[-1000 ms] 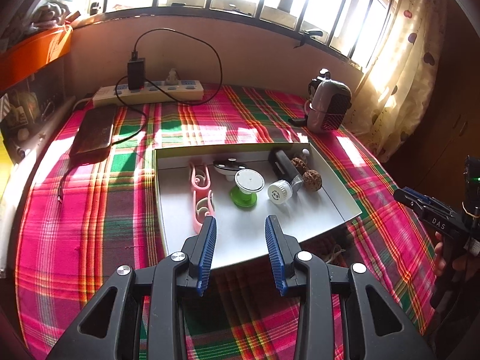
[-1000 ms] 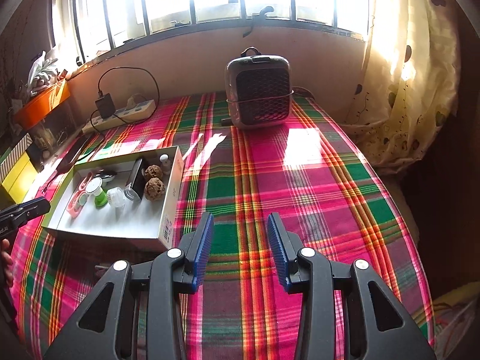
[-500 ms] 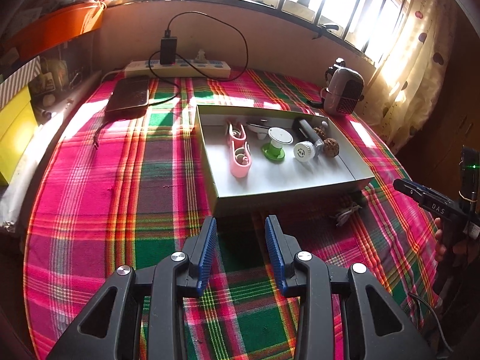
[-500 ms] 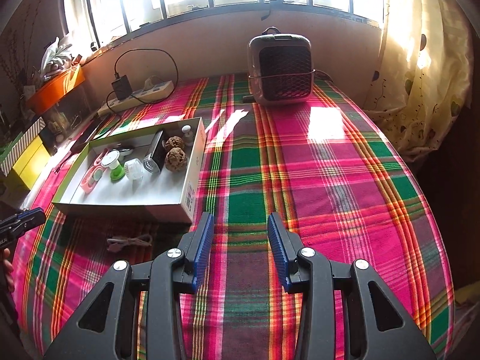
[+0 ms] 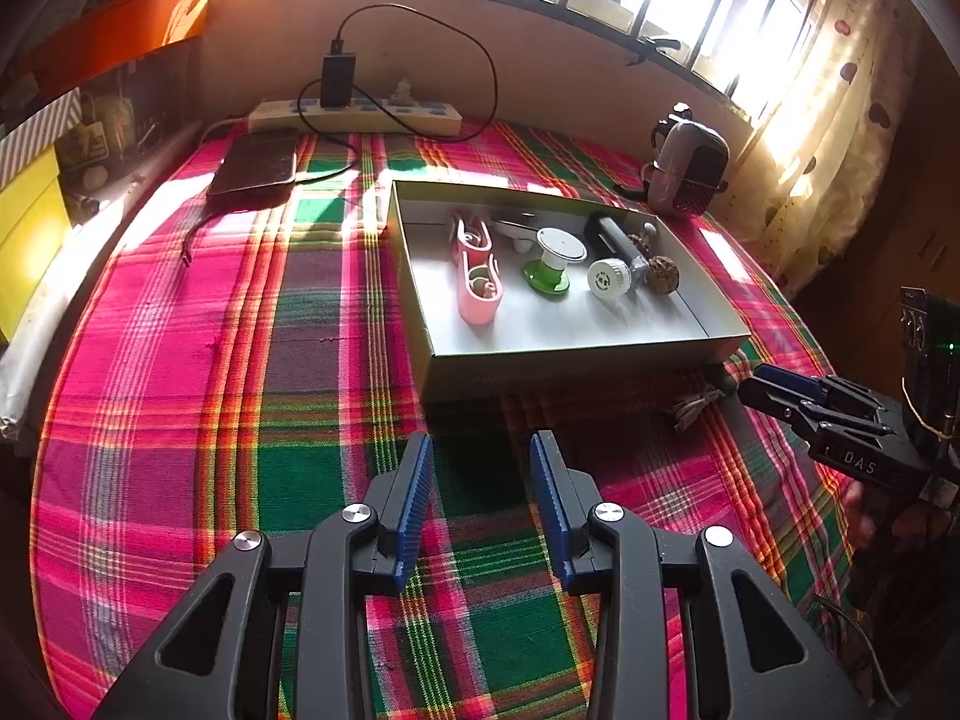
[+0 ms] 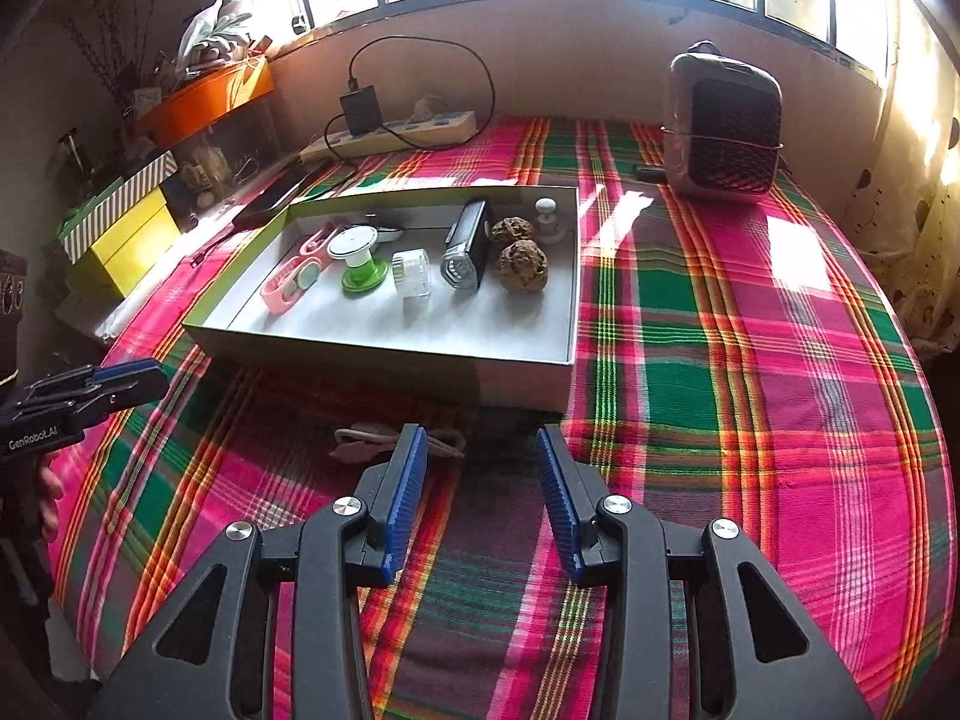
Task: Organize objects
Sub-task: 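Reach the right gripper to the white cable on the cloth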
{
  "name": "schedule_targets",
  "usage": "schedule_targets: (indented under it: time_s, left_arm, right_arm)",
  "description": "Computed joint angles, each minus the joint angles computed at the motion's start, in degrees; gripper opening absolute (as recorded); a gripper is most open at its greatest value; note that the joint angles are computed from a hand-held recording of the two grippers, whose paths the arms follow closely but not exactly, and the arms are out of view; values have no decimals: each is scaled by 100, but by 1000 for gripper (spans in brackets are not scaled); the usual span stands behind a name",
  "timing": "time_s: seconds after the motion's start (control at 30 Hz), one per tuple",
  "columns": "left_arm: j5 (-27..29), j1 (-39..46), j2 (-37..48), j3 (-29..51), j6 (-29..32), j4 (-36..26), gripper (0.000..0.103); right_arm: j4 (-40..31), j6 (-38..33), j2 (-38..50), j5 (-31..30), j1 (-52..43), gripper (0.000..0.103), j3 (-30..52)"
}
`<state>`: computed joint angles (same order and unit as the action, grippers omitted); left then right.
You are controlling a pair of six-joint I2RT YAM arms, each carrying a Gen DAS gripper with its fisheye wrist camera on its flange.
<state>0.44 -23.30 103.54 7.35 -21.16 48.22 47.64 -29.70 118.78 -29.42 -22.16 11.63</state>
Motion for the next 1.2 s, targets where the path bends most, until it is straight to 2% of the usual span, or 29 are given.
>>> schedule_targets:
  time_s: [0.07, 0.5, 0.67, 0.8, 0.9, 1.03, 1.2]
  left_arm:
    - [34, 6, 45, 13, -5, 31, 32]
    - [102, 17, 182, 58, -28, 79, 32]
    - [163, 80, 226, 28, -7, 178, 32]
    - [229, 159, 285, 33, 13, 231, 32]
    - [265, 168, 319, 30, 31, 277, 32]
    - [296, 182, 348, 41, 48, 270, 32]
    - [330, 230, 352, 93, 111, 159, 32]
  right_arm:
    - [55, 26, 71, -2, 144, 44, 9]
    - [69, 241, 377, 173, 857, 44, 219]
    - [-80, 27, 355, 140, 941, 44, 172]
    - [-528, -317, 176, -45, 947, 44, 172]
    - [-159, -251, 283, 236, 1206, 44, 90]
    - [532, -202, 526, 572, 1612, 52, -65]
    - [1406, 17, 904, 936, 1924, 52, -242]
